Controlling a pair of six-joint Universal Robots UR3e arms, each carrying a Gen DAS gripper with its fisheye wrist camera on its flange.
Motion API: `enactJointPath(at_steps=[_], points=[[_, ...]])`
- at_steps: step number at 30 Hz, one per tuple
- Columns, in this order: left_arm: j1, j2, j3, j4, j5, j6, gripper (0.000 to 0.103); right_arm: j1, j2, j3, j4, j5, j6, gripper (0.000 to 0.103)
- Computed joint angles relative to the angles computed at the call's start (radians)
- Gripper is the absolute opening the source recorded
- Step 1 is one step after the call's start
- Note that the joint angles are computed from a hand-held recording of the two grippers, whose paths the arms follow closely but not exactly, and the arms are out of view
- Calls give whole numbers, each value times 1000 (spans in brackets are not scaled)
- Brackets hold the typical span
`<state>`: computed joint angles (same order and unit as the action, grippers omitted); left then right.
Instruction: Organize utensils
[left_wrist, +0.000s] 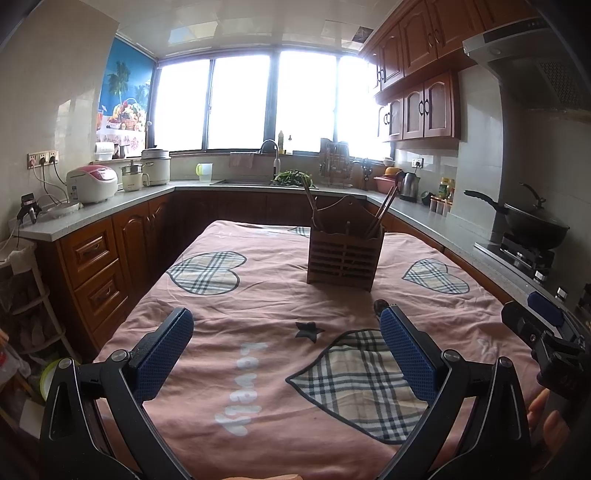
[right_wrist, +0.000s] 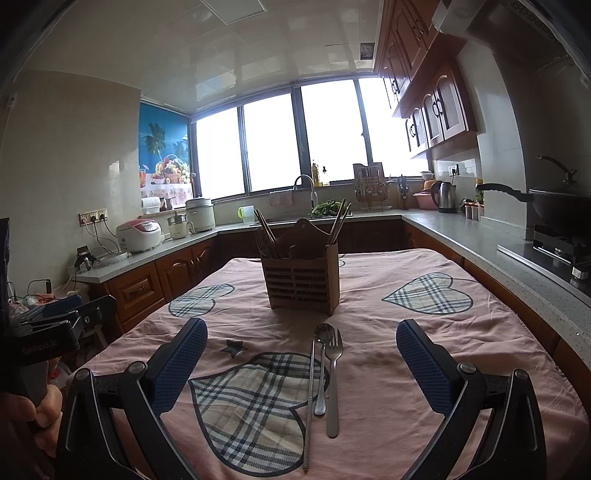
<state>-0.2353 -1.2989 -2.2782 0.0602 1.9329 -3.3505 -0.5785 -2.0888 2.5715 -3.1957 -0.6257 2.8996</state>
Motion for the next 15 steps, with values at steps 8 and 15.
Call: enactJointPath(at_steps=[8, 15], points=[[-3, -4, -3, 10, 8, 3, 103, -1, 2, -1, -4, 3, 1, 103], [-5, -5, -8, 25, 15, 11, 103, 1, -9, -11, 11, 4, 6, 103]])
